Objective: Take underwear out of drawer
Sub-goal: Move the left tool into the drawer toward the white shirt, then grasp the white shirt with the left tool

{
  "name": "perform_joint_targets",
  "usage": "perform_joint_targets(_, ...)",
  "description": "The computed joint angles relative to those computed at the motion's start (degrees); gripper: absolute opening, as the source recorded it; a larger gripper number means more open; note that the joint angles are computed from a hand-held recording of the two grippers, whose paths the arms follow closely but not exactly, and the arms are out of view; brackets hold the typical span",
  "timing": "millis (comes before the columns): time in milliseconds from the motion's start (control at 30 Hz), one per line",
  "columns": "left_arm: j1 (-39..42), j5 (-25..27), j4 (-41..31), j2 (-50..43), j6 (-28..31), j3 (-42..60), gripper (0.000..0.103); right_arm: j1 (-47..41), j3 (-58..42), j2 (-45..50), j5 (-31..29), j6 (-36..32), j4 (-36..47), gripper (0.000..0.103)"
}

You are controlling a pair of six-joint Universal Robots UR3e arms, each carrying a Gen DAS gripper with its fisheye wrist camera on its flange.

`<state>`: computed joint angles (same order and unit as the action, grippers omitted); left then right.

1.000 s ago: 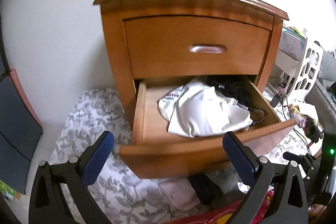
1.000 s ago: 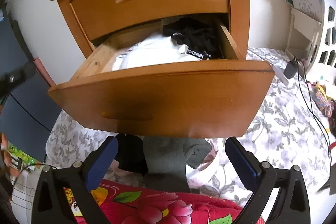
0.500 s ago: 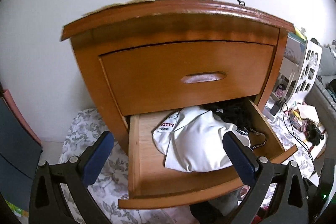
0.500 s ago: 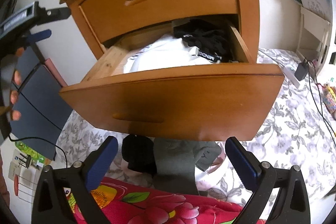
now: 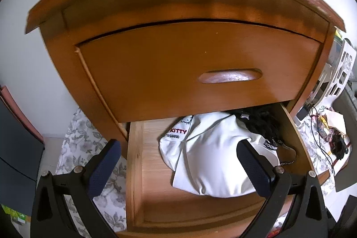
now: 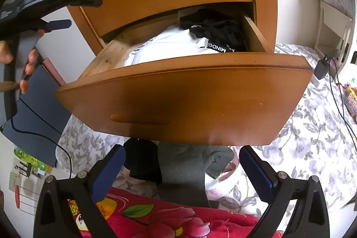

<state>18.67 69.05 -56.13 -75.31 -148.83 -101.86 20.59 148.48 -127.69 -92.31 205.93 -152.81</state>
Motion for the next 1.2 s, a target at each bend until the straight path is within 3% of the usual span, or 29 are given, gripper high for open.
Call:
perform_joint_targets(367,-9.48,9.79,-3.95,-15.87,-5.97,13.05,0.103,-2.18,0.56,0.78,1.87,-0.38,1.18,0.103)
perform_joint_targets(567,-14.54,13.79,-14.25,-24.30,-7.38,21.12,0.103,-6.56,2.25,-2.14,6.44,-2.11,3.26,0.103)
perform_joint_targets(833,-21.29,18.41,-26.96,-36.43,-9.37,33.80,0.103,-7.18,2.40,-1.98,7.20,-2.36,3.17,0.103)
perform_joint_targets(1200,-27.57,24.90,-34.62,-47.62,-10.60,44.97,0.103,-9.07,3.11,-3.74,9.21,-3.38,4.46,0.103)
